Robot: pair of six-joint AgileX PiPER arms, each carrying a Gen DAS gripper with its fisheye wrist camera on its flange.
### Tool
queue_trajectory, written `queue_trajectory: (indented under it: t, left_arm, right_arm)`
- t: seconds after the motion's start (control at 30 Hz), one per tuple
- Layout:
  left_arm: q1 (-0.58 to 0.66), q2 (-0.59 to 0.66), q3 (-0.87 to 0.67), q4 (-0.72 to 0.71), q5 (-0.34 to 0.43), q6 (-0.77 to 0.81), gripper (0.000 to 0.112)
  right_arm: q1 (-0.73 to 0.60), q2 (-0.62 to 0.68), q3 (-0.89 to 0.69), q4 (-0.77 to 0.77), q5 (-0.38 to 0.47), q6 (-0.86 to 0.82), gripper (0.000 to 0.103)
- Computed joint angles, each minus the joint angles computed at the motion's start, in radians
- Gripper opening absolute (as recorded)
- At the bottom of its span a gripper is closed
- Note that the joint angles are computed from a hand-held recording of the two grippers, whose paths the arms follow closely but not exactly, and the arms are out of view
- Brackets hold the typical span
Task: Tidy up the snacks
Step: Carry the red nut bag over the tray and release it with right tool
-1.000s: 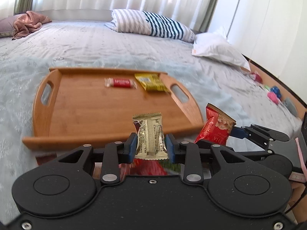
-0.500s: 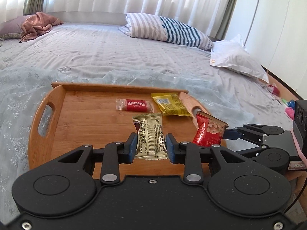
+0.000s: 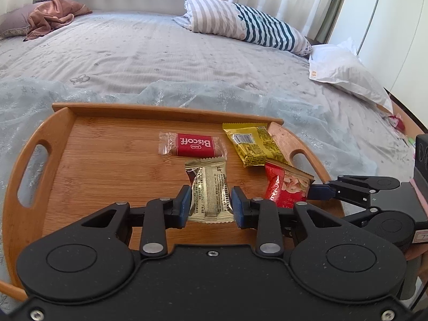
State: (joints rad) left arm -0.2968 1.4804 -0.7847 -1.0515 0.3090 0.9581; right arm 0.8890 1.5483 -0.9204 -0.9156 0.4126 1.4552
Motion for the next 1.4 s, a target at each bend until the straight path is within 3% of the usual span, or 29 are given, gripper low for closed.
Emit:
queue_trajectory:
  t: [0.27, 0.33, 0.7, 1.0, 1.17, 1.23, 1.4]
  left_arm:
    - [-0.013, 0.050, -0.024, -0.034, -0.014, 0.029, 0.031]
    - [-0.014, 0.052, -0.024, -0.038, -0.017, 0.031, 0.031]
    - [-0.033, 0.087, -0.045, -0.058, -0.053, 0.045, 0.031]
    - [-0.045, 0.095, -0.048, -0.086, -0.078, 0.066, 0.036]
    - [-0.038, 0.070, -0.037, -0.086, -0.069, 0.065, 0.052]
    - [-0.032, 0.048, -0.022, -0.089, -0.068, 0.071, 0.065]
    - [0.000, -0.030, 0.030, -0.119, -0.040, 0.121, 0.079]
  right_arm:
    - [-0.067, -0.007, -0.010, 0.173, -0.050, -0.244, 0.073]
    - [-0.072, -0.005, -0.012, 0.181, -0.054, -0.256, 0.080]
    - [-0.063, -0.010, -0.011, 0.105, -0.046, -0.177, 0.090]
    - [-0.026, -0.037, -0.008, -0.032, 0.041, -0.027, 0.092]
    - [0.012, -0.068, 0.020, -0.130, 0.087, 0.116, 0.093]
    - [0.040, -0.075, 0.026, -0.171, 0.125, 0.174, 0.093]
    - [0.126, -0.092, 0.042, -0.243, 0.233, 0.297, 0.094]
